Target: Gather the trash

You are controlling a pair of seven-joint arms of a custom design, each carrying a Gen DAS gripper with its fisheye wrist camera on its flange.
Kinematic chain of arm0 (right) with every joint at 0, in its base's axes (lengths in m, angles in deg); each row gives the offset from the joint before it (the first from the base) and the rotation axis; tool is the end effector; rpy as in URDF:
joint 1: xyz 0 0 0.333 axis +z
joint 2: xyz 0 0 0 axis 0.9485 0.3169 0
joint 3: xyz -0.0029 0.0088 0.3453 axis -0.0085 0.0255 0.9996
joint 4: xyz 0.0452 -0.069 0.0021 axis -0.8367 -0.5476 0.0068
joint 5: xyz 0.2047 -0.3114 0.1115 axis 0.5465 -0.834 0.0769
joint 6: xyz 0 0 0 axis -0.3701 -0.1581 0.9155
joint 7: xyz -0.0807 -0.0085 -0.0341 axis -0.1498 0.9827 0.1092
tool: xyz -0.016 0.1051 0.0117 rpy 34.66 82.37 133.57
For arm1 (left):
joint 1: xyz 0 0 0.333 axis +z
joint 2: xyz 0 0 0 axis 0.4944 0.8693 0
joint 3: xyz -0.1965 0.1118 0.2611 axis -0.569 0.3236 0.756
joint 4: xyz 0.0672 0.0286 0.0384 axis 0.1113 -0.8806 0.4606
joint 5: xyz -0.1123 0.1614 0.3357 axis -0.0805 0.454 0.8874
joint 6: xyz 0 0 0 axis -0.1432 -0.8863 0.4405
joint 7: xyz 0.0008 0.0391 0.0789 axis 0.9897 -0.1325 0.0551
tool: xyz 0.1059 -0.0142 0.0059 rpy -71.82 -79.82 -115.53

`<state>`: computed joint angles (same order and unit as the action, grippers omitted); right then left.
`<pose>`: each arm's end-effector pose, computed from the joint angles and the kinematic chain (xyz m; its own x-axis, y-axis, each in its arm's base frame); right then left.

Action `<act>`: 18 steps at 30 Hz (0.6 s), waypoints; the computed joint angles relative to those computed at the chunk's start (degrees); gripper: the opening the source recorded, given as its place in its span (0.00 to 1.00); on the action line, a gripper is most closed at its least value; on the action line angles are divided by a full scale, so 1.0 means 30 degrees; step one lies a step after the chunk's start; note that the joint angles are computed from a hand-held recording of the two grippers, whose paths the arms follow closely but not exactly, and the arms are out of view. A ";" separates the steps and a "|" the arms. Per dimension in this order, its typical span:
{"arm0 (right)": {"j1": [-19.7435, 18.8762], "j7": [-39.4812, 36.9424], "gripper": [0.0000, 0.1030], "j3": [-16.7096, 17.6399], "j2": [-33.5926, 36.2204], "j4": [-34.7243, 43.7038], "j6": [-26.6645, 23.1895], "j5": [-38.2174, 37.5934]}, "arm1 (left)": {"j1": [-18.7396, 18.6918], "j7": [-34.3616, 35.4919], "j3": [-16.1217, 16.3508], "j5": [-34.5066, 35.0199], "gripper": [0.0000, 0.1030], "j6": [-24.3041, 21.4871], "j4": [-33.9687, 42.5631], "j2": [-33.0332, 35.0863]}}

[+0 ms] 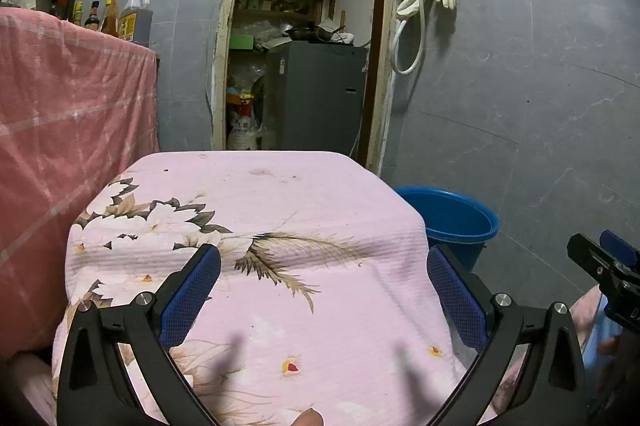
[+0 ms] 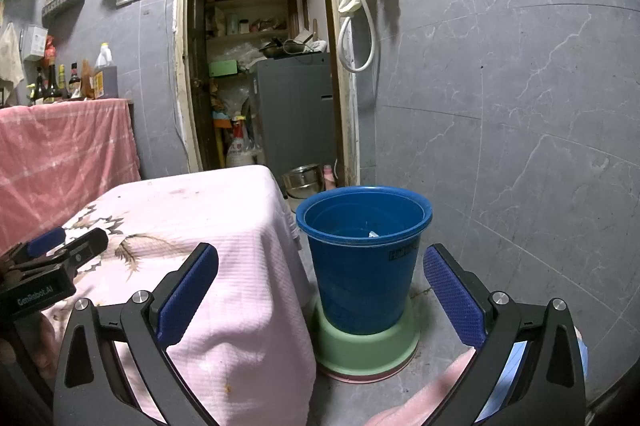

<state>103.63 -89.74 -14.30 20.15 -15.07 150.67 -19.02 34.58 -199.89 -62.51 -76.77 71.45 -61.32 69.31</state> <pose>0.5861 0.3265 0.4397 -0.5049 -0.8614 -0.0559 -0.2724 0.2205 -0.9366 0.7174 -0.0853 0.4192 -0.6186 -0.7800 0.0947 -0.3457 0.1619 -0.9243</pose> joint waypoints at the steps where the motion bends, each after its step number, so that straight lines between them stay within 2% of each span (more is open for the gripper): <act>1: 0.0012 0.0014 1.00 0.0000 0.0012 0.0011 -0.0021 0.0000 | 0.0005 -0.0036 0.0012 0.0069 0.98 -0.0036 0.0016 0.0015; 18: -0.0001 0.0057 1.00 -0.0013 -0.0011 -0.0036 0.0008 -0.0051 | -0.0027 0.0049 0.0000 -0.0077 0.98 0.0027 -0.0087 -0.0059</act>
